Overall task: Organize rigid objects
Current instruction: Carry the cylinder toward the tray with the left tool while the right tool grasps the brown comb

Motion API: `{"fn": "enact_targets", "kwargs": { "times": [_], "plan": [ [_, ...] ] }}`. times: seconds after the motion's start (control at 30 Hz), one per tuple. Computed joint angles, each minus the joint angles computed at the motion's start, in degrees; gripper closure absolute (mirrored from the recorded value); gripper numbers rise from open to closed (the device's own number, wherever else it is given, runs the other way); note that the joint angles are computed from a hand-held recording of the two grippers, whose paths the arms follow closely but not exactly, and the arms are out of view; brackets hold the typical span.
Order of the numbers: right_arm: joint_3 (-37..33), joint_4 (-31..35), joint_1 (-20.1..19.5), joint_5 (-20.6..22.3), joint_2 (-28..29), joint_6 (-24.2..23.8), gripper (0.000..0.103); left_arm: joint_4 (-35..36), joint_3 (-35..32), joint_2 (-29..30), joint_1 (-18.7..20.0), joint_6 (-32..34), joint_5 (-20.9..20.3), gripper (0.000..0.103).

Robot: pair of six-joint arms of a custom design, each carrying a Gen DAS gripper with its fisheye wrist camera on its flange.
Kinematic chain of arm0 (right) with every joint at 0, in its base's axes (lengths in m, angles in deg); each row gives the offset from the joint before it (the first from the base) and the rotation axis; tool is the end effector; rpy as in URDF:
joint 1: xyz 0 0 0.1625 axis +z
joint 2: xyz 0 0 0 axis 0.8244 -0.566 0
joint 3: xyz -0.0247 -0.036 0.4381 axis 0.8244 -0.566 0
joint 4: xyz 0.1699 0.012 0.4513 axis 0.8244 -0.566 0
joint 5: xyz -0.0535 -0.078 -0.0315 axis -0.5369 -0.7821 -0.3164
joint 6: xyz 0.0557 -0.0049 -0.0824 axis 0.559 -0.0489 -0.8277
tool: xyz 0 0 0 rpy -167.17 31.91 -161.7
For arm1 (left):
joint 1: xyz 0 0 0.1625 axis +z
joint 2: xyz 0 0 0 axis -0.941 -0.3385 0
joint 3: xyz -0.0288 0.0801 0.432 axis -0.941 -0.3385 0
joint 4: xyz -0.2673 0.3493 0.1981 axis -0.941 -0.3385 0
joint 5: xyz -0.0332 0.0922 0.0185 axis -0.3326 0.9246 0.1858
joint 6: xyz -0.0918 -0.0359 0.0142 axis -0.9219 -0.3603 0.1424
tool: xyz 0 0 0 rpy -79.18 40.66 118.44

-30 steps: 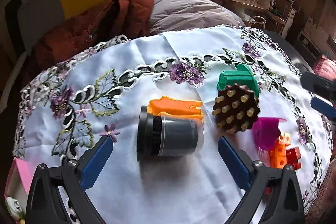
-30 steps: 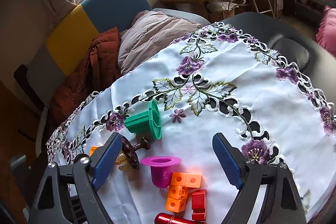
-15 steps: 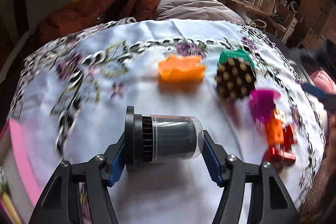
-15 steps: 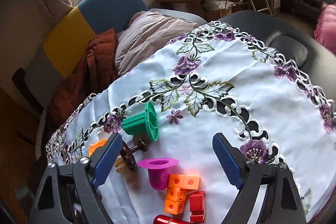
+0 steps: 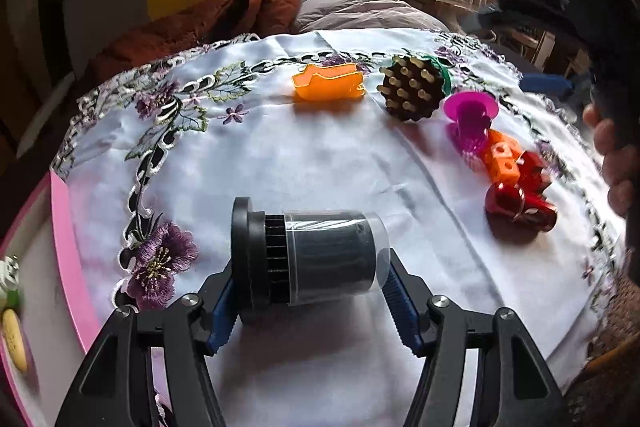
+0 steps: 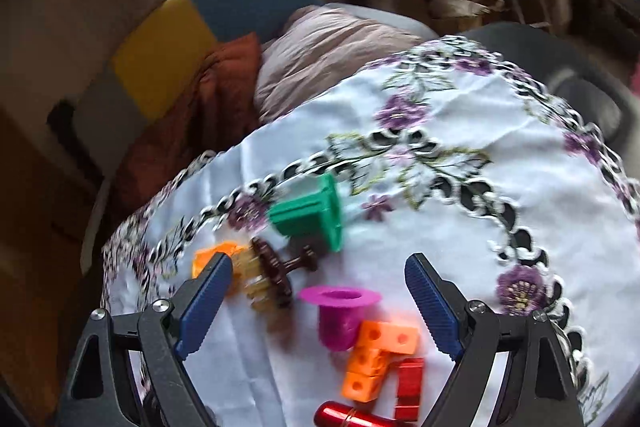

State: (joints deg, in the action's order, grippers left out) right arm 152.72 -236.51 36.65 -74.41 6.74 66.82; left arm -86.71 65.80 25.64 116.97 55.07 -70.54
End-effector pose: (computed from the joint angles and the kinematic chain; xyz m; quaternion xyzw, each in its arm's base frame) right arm 0.0803 -0.4616 0.2556 -0.2622 -0.7841 0.4919 0.2728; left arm -0.2524 -0.5307 0.0139 0.4761 0.8445 -0.1036 0.2221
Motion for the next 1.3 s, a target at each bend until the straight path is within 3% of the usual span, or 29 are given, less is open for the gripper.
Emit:
{"fn": "enact_targets", "kwargs": {
  "times": [0.17,0.37,0.47,0.5,0.53,0.63,0.7,0.73,0.87,0.97,1.3],
  "plan": [
    [-2.6,4.2,1.5,-0.3,2.8,-5.9,0.015,-0.8,0.4,-0.2,0.3,0.8,-0.4,0.039],
    [-8.7,10.2,2.3,-5.7,8.2,-15.1,0.017,-1.5,0.8,-0.5,0.5,0.8,-0.9,0.039],
    [-11.2,14.8,1.1,-7.4,9.9,-16.5,0.018,-1.5,0.9,-0.7,0.6,0.2,-1.2,0.039],
    [-11.8,15.7,0.6,-7.7,10.6,-17.0,0.027,-1.4,0.9,-0.8,0.6,-0.1,-1.3,0.039],
    [-12.2,15.8,0.2,-7.9,11.1,-17.8,0.054,-1.4,0.9,-0.8,0.6,-0.3,-1.4,0.039],
    [-11.9,16.3,-0.1,-7.0,10.9,-17.9,0.058,-1.4,1.1,-1.1,0.7,-0.3,-1.6,0.039],
    [-10.4,15.7,0.2,-4.1,9.6,-17.6,0.06,-1.6,1.3,-1.4,0.9,-0.8,-2.2,0.039],
    [-9.9,15.5,0.6,-3.2,9.1,-17.5,0.066,-1.5,1.3,-1.5,0.9,-1.1,-2.3,0.039],
    [-7.6,17.4,1.6,3.4,6.7,-14.7,0.067,0.1,1.6,-2.9,0.9,-2.8,-3.2,0.039],
    [-7.4,15.2,3.3,2.0,8.6,-17.2,0.067,0.8,2.4,-4.2,0.9,-3.1,-3.3,0.039],
    [-7.2,17.1,2.2,2.0,8.9,-16.2,0.066,0.0,6.1,-11.3,-0.1,-2.3,-5.9,0.039]
  ]
}}
